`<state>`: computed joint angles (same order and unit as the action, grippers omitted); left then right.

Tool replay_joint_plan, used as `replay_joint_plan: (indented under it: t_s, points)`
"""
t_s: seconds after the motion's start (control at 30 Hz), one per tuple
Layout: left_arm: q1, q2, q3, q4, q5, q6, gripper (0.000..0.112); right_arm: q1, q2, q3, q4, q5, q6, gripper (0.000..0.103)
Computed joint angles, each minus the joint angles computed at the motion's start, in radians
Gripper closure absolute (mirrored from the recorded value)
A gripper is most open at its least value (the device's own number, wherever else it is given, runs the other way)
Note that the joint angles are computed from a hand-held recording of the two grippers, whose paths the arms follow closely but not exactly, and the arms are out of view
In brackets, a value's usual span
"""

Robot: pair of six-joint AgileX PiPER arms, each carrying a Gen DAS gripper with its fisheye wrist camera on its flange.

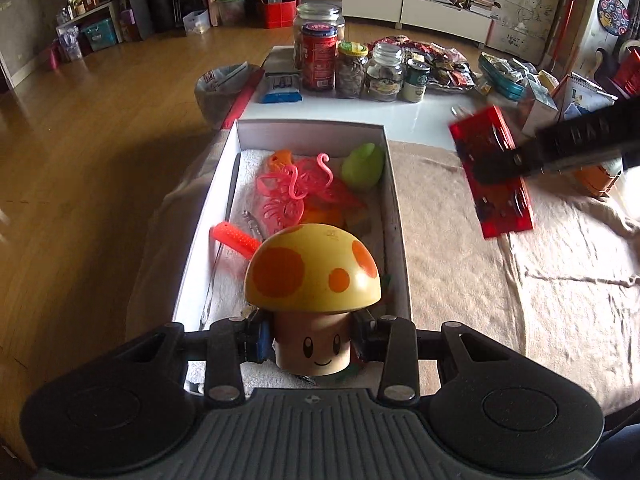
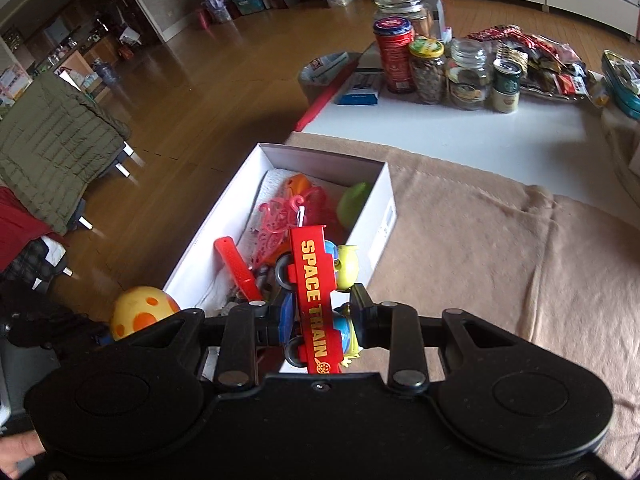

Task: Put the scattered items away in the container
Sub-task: 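Carry the mushroom and train over the white box with both tools, then open the right gripper to drop the train while the left tool lowers the mushroom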

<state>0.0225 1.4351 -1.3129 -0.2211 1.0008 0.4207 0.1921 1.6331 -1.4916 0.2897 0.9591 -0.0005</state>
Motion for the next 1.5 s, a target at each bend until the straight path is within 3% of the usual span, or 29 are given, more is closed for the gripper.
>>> replay_joint_plan:
  t_s: [0.37,0.63,0.9,1.07,1.37,1.5]
  points:
    - [-0.002,0.053,0.025,0.026,-0.028,0.009,0.073,0.09,0.216,-0.281,-0.048,0.078,0.081,0.071]
    - [0.003,0.081,-0.018,0.072,0.015,0.015,0.073,0.116,0.329,-0.409,-0.077,0.122,0.11,0.071]
    - [0.003,0.095,-0.039,0.091,0.036,0.017,0.073,0.137,0.497,-0.607,-0.154,0.223,0.181,0.071]
    - [-0.005,0.107,-0.058,0.098,0.056,0.017,0.073,0.143,0.531,-0.618,-0.148,0.254,0.179,0.071]
    - [-0.018,0.113,-0.057,0.125,0.062,0.008,0.073,0.135,0.518,-0.543,-0.119,0.238,0.158,0.07]
    - [-0.025,0.106,-0.048,0.13,0.065,0.008,0.073,0.118,0.465,-0.468,-0.08,0.185,0.139,0.07]
